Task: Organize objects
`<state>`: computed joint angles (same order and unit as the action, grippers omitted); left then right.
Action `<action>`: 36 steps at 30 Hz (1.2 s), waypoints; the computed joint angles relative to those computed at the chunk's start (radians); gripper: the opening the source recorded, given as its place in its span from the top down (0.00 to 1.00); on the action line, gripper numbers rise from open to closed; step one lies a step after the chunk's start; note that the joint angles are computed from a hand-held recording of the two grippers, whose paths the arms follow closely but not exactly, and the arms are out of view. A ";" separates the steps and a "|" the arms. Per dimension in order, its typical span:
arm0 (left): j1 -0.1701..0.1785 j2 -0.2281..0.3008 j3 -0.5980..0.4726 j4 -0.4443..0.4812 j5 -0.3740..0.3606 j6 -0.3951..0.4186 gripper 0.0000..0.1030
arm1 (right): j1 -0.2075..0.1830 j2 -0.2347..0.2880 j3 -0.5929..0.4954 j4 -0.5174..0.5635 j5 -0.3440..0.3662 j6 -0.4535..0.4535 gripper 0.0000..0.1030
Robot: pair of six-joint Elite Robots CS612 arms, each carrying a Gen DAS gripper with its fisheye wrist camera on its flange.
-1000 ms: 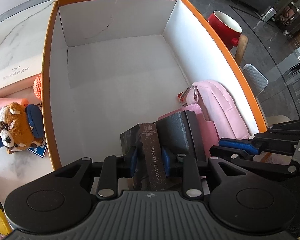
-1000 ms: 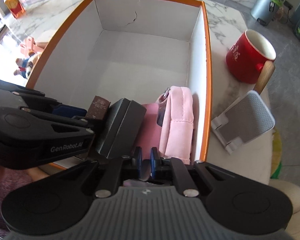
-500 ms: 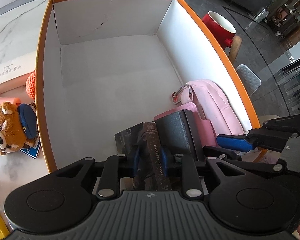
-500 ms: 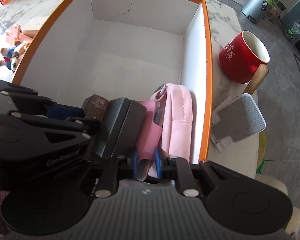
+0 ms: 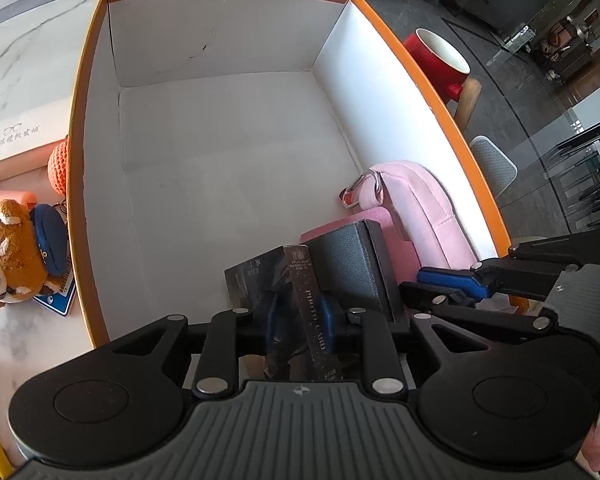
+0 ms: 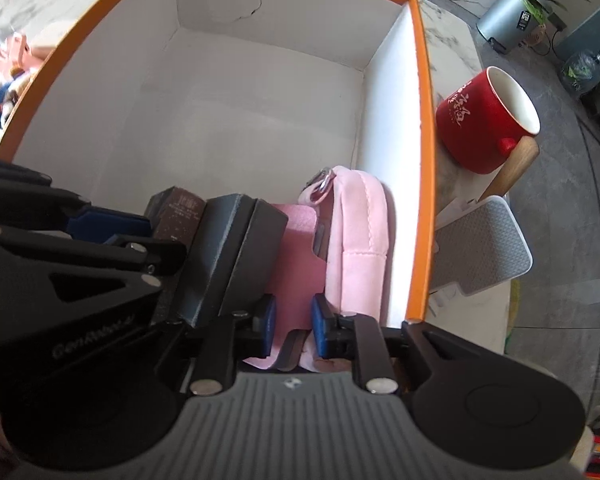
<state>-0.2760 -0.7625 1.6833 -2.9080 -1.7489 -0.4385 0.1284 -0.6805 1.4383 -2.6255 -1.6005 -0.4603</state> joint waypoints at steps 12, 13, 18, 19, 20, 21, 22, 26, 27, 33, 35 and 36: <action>0.025 0.027 -0.006 -0.081 -0.098 -0.099 0.75 | -0.058 -0.099 0.112 -0.191 0.203 0.028 0.73; 0.026 0.028 -0.005 -0.091 -0.100 -0.109 0.75 | -0.060 -0.101 0.119 -0.244 0.185 0.039 0.44; 0.030 0.031 -0.008 -0.094 -0.109 -0.148 0.75 | -0.088 -0.055 0.038 -0.125 0.158 0.142 0.44; 0.029 0.031 -0.009 -0.092 -0.105 -0.157 0.77 | -0.104 -0.035 0.004 -0.052 0.211 0.201 0.56; 0.029 0.031 -0.011 -0.088 -0.101 -0.167 0.78 | -0.120 -0.026 -0.009 -0.001 0.264 0.253 0.60; 0.029 0.032 -0.015 -0.081 -0.102 -0.177 0.80 | -0.136 -0.019 -0.013 0.024 0.324 0.298 0.61; 0.031 0.033 -0.018 -0.079 -0.105 -0.197 0.82 | -0.150 -0.015 -0.010 0.035 0.388 0.325 0.69; 0.052 0.050 -0.027 -0.123 -0.176 -0.283 0.84 | -0.165 -0.007 -0.007 0.040 0.469 0.368 0.76; 0.054 0.054 -0.028 -0.133 -0.185 -0.294 0.84 | -0.164 -0.008 -0.004 0.038 0.469 0.364 0.75; 0.043 0.040 -0.021 -0.105 -0.135 -0.239 0.84 | -0.155 -0.011 -0.008 0.038 0.454 0.319 0.73; 0.045 0.036 -0.018 -0.109 -0.138 -0.237 0.84 | -0.153 -0.021 0.011 -0.011 0.447 0.283 0.69; 0.045 0.035 -0.017 -0.111 -0.137 -0.231 0.84 | -0.150 -0.026 0.023 -0.047 0.439 0.269 0.66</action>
